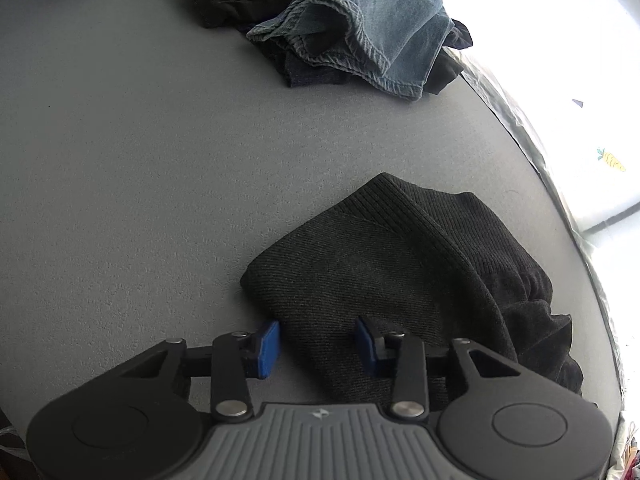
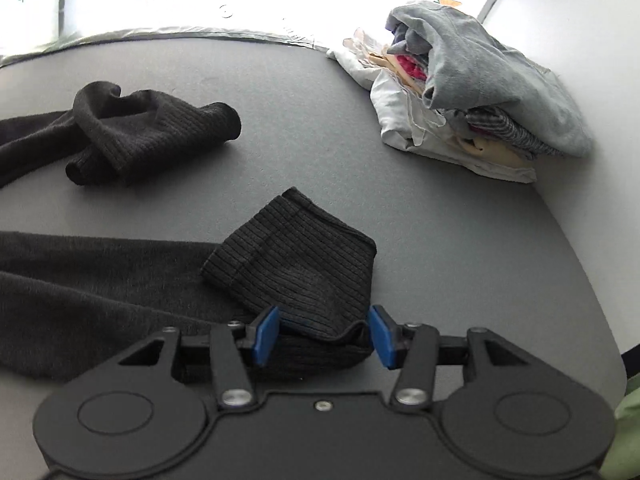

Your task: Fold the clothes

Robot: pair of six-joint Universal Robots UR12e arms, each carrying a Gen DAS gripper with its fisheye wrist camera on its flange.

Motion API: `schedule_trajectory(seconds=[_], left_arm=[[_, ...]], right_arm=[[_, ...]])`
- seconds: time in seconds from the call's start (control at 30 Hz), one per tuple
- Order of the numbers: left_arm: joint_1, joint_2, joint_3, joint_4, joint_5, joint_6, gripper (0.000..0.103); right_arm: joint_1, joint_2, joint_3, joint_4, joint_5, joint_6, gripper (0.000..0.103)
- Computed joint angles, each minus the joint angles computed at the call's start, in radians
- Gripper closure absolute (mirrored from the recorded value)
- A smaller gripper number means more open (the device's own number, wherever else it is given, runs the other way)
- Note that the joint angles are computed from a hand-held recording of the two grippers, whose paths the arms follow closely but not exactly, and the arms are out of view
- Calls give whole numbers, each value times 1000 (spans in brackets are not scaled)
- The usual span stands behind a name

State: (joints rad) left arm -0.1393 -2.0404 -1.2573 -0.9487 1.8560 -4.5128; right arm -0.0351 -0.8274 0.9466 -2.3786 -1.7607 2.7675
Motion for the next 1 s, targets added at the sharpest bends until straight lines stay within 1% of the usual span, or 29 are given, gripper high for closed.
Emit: schedule_trajectory(seconds=[0.03, 0.1, 0.17, 0.2, 0.27, 0.33, 0.37, 0.4, 0.43, 0.5, 0.53, 0.57, 0.63, 0.7, 0.73, 0.77, 0.8, 0.83, 0.87, 0.9, 0.93, 1.0], left_arm=[[2, 7, -16, 24, -4, -19, 75], [5, 20, -48, 72, -10, -58, 77], [6, 27, -68, 108, -16, -85, 76], [7, 30, -74, 120, -23, -92, 73], [8, 35, -87, 152, -34, -97, 68], [8, 41, -100, 182, -38, -110, 62], [8, 45, -113, 210, -42, -125, 60], [9, 47, -124, 240, -47, -140, 55], [10, 49, -135, 270, -51, -155, 51], [11, 52, -146, 306, -51, -167, 47], [11, 51, -146, 310, -51, -164, 44], [13, 49, -142, 304, -56, -159, 43], [19, 41, -125, 268, -75, -140, 43], [20, 31, -103, 234, -75, -103, 44], [20, 27, -97, 233, -74, -84, 44], [21, 23, -93, 238, -73, -65, 46], [21, 20, -94, 255, -69, -54, 59], [23, 16, -92, 259, -70, -50, 79], [26, 11, -82, 240, -73, -50, 91], [28, 7, -76, 231, -74, -49, 93], [28, 5, -73, 237, -68, -47, 94], [25, 3, -71, 271, -50, -38, 94]], right_arm=[[5, 4, 1, -9, -13, -93, 52], [10, 3, 15, -50, -20, -229, 53], [10, 8, 0, -31, -11, -281, 53], [7, 10, -15, -1, 3, -286, 53], [-3, 12, -43, 56, 57, -260, 53], [-17, 4, -47, 84, 131, -205, 53], [-22, 0, -43, 93, 170, -170, 53], [-26, -1, -43, 101, 196, -145, 53], [-27, 0, -44, 105, 205, -130, 53], [-27, 4, -45, 109, 216, -106, 52], [-27, 6, -47, 112, 223, -99, 52], [-28, 8, -50, 116, 231, -90, 52], [-28, 18, -62, 117, 240, -66, 52], [-29, 30, -80, 120, 244, -33, 51], [-29, 37, -92, 125, 244, -13, 52], [-33, 48, -115, 146, 259, 12, 57], [-37, 56, -134, 166, 280, 37, 75], [-39, 64, -152, 183, 292, 60, 87], [-37, 69, -160, 176, 275, 73, 96], [-35, 74, -169, 168, 258, 86, 96], [-35, 74, -166, 146, 254, 91, 96], [-39, 72, -166, 107, 259, 121, 97]])
